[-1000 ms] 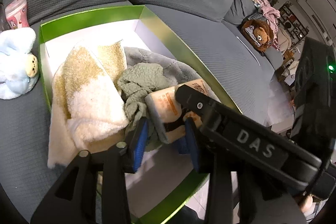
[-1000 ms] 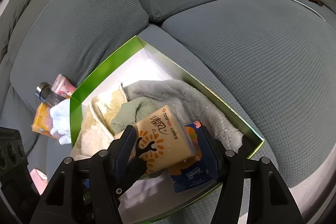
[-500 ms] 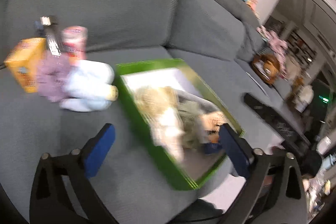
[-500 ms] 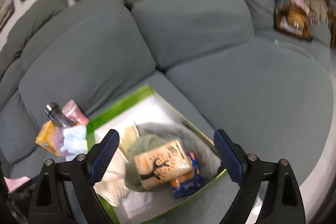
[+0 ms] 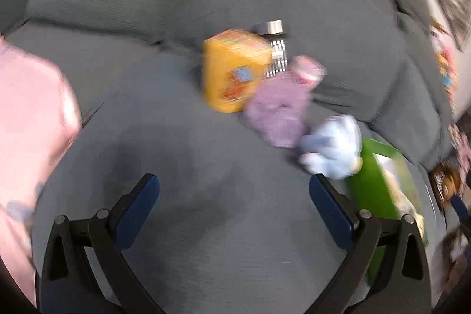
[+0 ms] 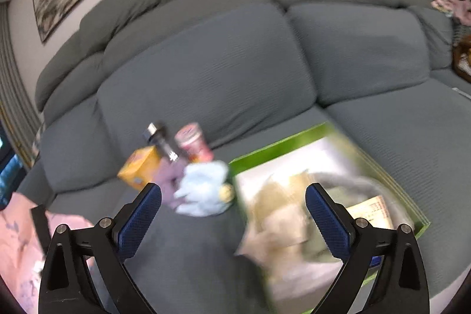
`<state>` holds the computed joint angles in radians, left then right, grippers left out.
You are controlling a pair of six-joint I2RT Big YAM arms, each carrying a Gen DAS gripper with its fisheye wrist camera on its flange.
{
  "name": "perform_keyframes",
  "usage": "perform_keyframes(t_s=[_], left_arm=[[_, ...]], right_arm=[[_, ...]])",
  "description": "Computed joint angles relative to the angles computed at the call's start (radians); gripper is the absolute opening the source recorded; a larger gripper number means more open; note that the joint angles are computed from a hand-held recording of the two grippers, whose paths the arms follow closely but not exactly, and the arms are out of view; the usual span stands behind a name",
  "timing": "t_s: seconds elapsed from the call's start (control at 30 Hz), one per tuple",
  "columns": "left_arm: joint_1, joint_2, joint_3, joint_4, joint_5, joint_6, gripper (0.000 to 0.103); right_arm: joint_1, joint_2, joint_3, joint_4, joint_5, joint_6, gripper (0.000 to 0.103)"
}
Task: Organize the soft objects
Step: 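Move the right gripper to the purple mesh scrunchie and grasp it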
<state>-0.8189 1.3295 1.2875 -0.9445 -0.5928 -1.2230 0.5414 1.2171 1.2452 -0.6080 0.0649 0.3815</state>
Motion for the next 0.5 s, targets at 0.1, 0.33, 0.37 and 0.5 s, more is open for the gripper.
perform_keyframes(t_s=[0.1,0.33,0.37,0.5], left_arm=[[0.014,-0.029,-0.026,-0.029,-0.005,-0.018,0.101],[0.027,-0.06,-0.043,-0.153,-0.06,-0.092,0.101],[0.033,-0.069,-0.053,-0.142,-0.052,-0.097,0.101],[0.046,-0.093,-0.077,-0.157,-0.041,-0.129,0.101]], right_arm=[[0.048,0.1,0.09,-0.091,0.005,0.027,0.099],[0.111,0.387,0.404,-0.294,-0.017,0.092,0.099],[0.118,0.421,0.447,-0.313,-0.011,0.091,0.099],[0.153,0.567,0.606,-0.361,-0.016,0.067,0.097]])
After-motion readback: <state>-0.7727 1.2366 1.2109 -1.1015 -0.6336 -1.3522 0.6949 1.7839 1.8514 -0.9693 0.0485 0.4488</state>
